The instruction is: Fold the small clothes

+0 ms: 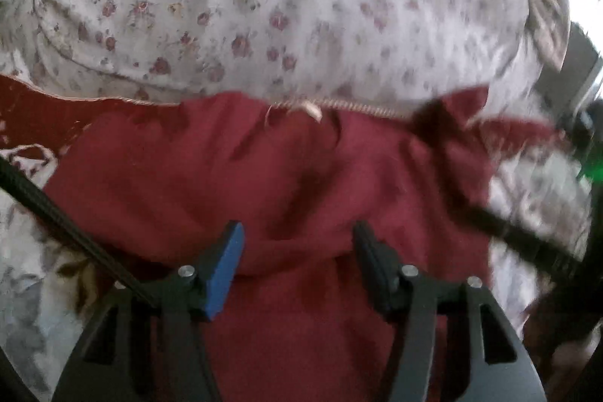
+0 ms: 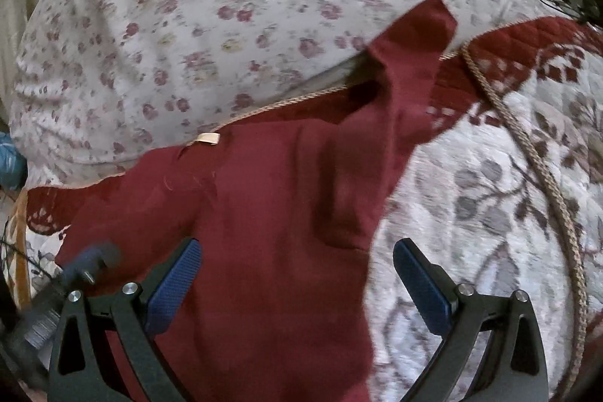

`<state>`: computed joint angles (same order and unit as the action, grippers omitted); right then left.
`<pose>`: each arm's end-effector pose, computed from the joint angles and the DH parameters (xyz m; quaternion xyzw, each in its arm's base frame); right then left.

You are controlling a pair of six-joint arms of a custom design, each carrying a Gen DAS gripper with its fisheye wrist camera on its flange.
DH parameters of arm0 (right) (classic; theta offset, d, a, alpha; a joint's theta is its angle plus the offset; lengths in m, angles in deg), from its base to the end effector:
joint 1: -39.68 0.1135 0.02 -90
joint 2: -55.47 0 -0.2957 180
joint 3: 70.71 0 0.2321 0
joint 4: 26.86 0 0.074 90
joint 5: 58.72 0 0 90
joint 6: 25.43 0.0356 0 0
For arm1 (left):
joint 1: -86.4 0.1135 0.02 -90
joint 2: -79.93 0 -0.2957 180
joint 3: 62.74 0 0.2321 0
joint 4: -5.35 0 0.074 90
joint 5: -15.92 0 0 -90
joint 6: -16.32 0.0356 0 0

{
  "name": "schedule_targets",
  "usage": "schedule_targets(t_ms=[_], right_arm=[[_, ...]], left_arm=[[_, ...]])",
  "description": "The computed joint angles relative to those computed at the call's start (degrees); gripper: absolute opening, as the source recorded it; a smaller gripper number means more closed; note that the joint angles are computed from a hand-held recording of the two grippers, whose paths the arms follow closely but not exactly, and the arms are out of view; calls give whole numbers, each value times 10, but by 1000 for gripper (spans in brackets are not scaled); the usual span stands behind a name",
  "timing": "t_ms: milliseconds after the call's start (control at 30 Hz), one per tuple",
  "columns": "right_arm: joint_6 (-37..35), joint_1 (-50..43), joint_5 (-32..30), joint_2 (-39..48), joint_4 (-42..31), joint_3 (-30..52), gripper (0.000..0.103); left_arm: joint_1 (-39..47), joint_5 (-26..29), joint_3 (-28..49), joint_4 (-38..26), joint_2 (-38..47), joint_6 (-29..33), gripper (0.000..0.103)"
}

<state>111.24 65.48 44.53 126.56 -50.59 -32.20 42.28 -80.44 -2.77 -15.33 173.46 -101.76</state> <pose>0.1656 0.0710 0.1779 0.2051 0.9289 0.0811 0.2974 0.2149 -0.2029 0.1916 0.1157 0.9433 -0.1380 0.2788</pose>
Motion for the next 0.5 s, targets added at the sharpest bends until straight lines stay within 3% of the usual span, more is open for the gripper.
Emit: schedule_targets(t_ms=[100, 167, 300, 333, 433, 500], right_arm=[[-13, -16, -21, -8, 9, -8, 103], [-19, -14, -29, -3, 25, -9, 103], [-39, 15, -39, 57, 68, 14, 103], [-47, 20, -39, 72, 77, 20, 103], [-78, 43, -14, 143, 93, 61, 99], [-103, 41, -14, 194, 119, 82, 88]], left_arm=[[13, -32, -24, -52, -80, 18, 70], [34, -83, -61, -60, -137, 29, 88], [100, -204, -120, -34, -149, 41, 89], [118, -210, -122, -33, -135, 40, 89], [203, -140, -134, -3, -100, 57, 89], [229, -126, -121, -5, -67, 51, 89]])
